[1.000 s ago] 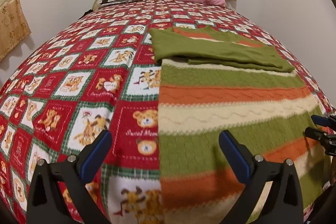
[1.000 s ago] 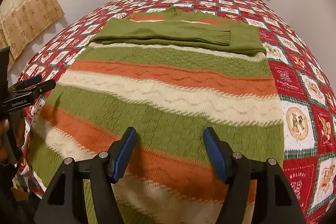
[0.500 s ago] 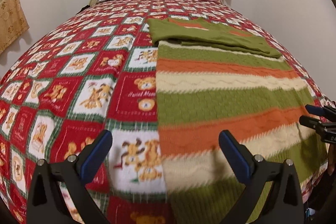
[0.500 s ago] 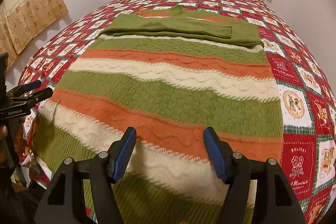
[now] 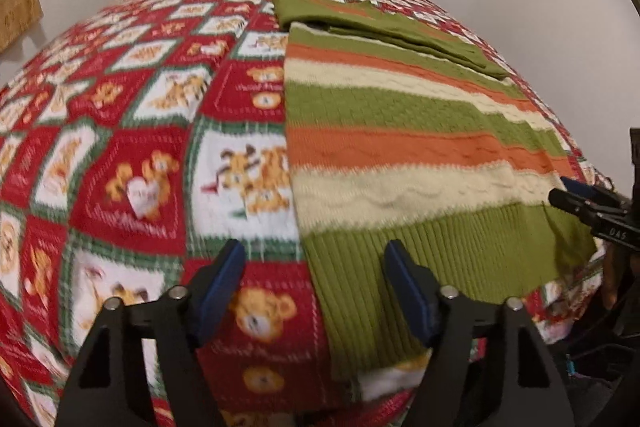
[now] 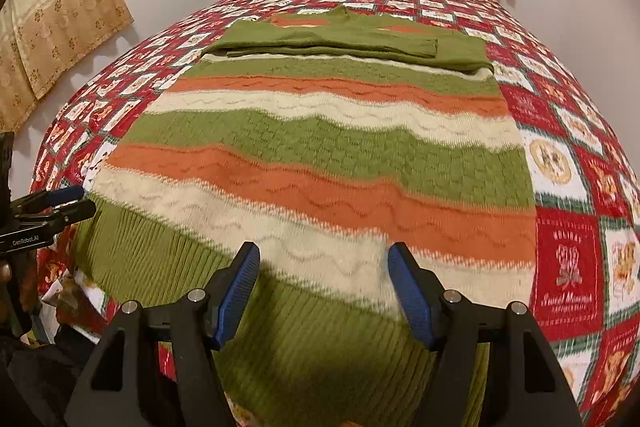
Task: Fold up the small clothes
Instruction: 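Move the left gripper to the striped hem edge of the sweater, then grasp the hem with the left gripper while the right gripper grasps the hem beside it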
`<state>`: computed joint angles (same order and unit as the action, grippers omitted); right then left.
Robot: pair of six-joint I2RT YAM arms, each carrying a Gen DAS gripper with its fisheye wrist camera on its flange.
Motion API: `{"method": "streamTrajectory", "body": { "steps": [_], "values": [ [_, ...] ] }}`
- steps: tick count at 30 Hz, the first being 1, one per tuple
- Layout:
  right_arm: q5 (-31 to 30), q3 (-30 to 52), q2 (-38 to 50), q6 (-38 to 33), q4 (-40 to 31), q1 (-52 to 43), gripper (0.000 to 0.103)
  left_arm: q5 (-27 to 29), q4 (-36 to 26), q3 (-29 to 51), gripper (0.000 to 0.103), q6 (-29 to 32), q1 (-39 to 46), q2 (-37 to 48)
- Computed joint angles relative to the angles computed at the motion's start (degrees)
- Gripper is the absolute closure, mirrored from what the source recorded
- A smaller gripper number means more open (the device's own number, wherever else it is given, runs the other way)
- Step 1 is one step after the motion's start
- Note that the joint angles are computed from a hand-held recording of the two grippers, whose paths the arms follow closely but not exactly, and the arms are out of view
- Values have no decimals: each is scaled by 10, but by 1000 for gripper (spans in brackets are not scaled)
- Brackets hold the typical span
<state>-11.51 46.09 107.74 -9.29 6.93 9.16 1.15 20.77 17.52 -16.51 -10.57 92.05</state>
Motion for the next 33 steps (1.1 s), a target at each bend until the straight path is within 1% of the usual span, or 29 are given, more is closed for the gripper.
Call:
{"method": "streamTrajectory", "body": {
  "steps": [2,4,5,6,8,13,17,19,20,21,22,24,25,27,29,33],
  "values": [
    [-2,-9,-4,-2,1,-4,36,32,5,-7,41,-15,5,3],
    [8,-25,-13,-9,8,-3,36,20,15,-18,41,-23,-8,-7],
    [13,-32,-18,-12,11,-4,36,18,10,-16,41,-27,-13,-9],
    [13,-36,-21,-14,10,-6,36,16,8,-18,48,-34,-16,-14],
    [10,-44,-32,-17,6,-13,36,31,6,-21,55,-42,-18,-24],
    [10,-66,-57,-23,10,-34,36,16,6,-16,55,-47,-35,-15],
    [4,-80,-74,-28,6,-60,36,19,2,-28,55,-49,-33,-30],
    [0,-89,-83,-30,7,-76,36,15,-6,-25,69,-47,-44,-31],
    [-2,-94,-89,-32,6,-85,36,1,-16,-21,71,-45,-55,-32],
    [-4,-98,-94,-34,5,-94,36,-7,-17,-20,71,-46,-59,-33],
    [-5,-102,-97,-37,3,-104,36,-7,-16,-20,71,-48,-57,-30],
    [-7,-108,-100,-42,2,-122,36,-7,-12,-24,82,-49,-49,-33],
    [-9,-112,-100,-45,3,-132,36,-4,-10,-26,84,-44,-46,-33],
    [-16,-116,-98,-51,1,-153,36,4,-4,-28,96,-44,-48,-36],
    [-22,-118,-94,-58,0,-168,36,-13,-13,-30,97,-43,-62,-54],
    [-39,-126,-94,-70,1,-191,36,-2,-22,-43,97,-34,-49,-104]
  ]
}}
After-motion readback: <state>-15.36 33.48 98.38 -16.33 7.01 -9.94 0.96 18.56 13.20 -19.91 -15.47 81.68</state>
